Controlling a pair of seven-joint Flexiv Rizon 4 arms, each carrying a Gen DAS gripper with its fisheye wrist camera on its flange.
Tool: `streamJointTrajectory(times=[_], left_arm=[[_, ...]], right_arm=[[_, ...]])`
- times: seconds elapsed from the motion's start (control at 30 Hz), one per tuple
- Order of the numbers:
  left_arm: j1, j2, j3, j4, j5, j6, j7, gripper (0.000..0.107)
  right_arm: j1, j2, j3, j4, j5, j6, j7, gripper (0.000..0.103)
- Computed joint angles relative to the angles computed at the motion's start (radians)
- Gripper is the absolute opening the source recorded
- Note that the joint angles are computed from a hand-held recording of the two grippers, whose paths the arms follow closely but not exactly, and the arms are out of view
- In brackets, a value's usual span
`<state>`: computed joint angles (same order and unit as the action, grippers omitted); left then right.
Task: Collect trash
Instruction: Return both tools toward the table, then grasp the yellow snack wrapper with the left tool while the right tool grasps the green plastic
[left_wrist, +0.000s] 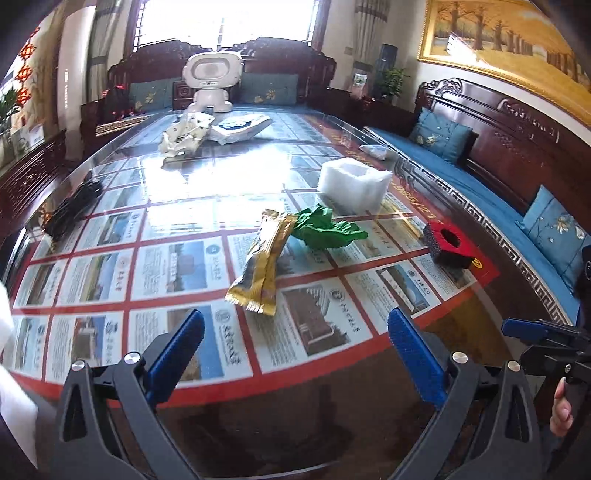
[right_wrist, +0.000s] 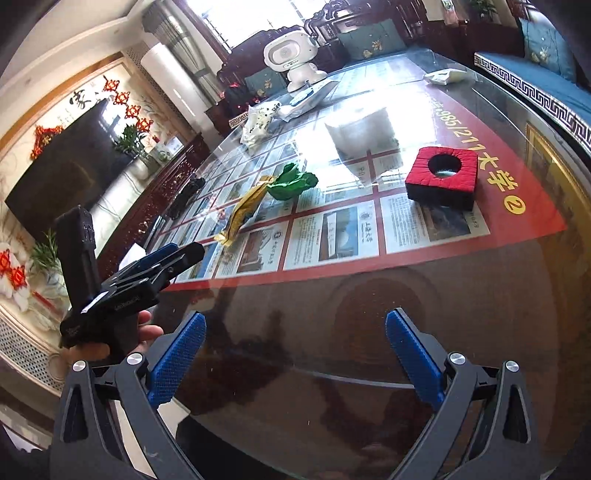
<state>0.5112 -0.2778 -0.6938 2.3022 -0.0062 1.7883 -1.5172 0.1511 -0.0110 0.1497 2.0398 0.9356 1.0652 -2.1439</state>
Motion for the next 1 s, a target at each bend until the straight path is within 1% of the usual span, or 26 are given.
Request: streamJointTrajectory(times=[0.07, 0.17, 0.2, 0.27, 0.33, 0.4, 0.5, 0.53, 0.57, 0.6, 0.67, 0.73, 0.8, 0.83, 0.87, 0.9, 0.97, 1.0], left_arm=[[0.001, -0.022, -0.008, -0.039, -0.003, -0.041, 0.025, 0.099], [-0.049, -0.051, 0.032, -0.098, -0.043, -0.095, 0.076, 0.099], [-0.063, -0.061, 0.044, -0.118, -0.057, -0.116, 0.092, 0.099], [-0.059, -0.085, 0.031, -0.144, -0.084, -0.143, 0.129, 0.099], [-0.042, -0.111, 0.004, -0.165, -0.116, -0.18, 0.168, 0.099], [-0.052, -0.126, 0.01, -0.184, -0.147, -0.215, 0.193, 0.099], [-0.098, -0.147, 0.061, -0.224, -0.179, -0.255, 0.22, 0.099], [-0.129, -0.155, 0.097, -0.244, -0.183, -0.269, 0.225, 0.097], [-0.182, -0.163, 0.164, -0.275, -0.173, -0.287, 0.207, 0.095], [-0.211, -0.174, 0.198, -0.296, -0.185, -0.304, 0.21, 0.094], [-0.226, -0.194, 0.215, -0.322, -0.211, -0.325, 0.227, 0.085], [-0.288, -0.203, 0.291, -0.356, -0.205, -0.337, 0.222, 0.083], [-0.313, -0.21, 0.316, -0.376, -0.223, -0.352, 0.237, 0.079], [-0.313, -0.211, 0.313, -0.379, -0.239, -0.359, 0.253, 0.073], [-0.31, -0.214, 0.305, -0.383, -0.255, -0.364, 0.276, 0.063], [-0.321, -0.213, 0.315, -0.385, -0.262, -0.366, 0.286, 0.057], [-0.313, -0.212, 0.299, -0.382, -0.294, -0.371, 0.33, 0.032], [-0.304, -0.212, 0.283, -0.379, -0.315, -0.375, 0.354, 0.027]], right_arm=[[0.014, -0.021, 0.008, -0.003, -0.046, 0.043, 0.022, 0.095], [0.031, -0.053, 0.024, -0.009, -0.122, 0.103, 0.066, 0.095], [0.032, -0.062, 0.029, -0.017, -0.132, 0.11, 0.066, 0.095], [0.024, -0.087, 0.038, -0.047, -0.123, 0.109, 0.043, 0.095], [0.019, -0.113, 0.042, -0.068, -0.148, 0.107, 0.06, 0.095], [0.005, -0.134, 0.051, -0.09, -0.156, 0.098, 0.059, 0.095], [-0.014, -0.16, 0.065, -0.117, -0.163, 0.09, 0.06, 0.095], [-0.021, -0.166, 0.07, -0.126, -0.16, 0.087, 0.056, 0.095], [-0.026, -0.168, 0.076, -0.13, -0.158, 0.087, 0.055, 0.095], [-0.033, -0.172, 0.081, -0.138, -0.15, 0.082, 0.046, 0.095], [-0.043, -0.176, 0.09, -0.148, -0.14, 0.073, 0.03, 0.095], [-0.046, -0.183, 0.093, -0.156, -0.142, 0.067, 0.023, 0.095], [-0.043, -0.192, 0.094, -0.161, -0.156, 0.071, 0.028, 0.095], [-0.042, -0.201, 0.095, -0.169, -0.162, 0.071, 0.033, 0.095], [-0.044, -0.208, 0.097, -0.176, -0.164, 0.069, 0.035, 0.095], [-0.046, -0.213, 0.099, -0.182, -0.164, 0.068, 0.037, 0.095], [-0.05, -0.225, 0.104, -0.195, -0.166, 0.069, 0.042, 0.095], [-0.051, -0.231, 0.107, -0.202, -0.168, 0.069, 0.046, 0.095]])
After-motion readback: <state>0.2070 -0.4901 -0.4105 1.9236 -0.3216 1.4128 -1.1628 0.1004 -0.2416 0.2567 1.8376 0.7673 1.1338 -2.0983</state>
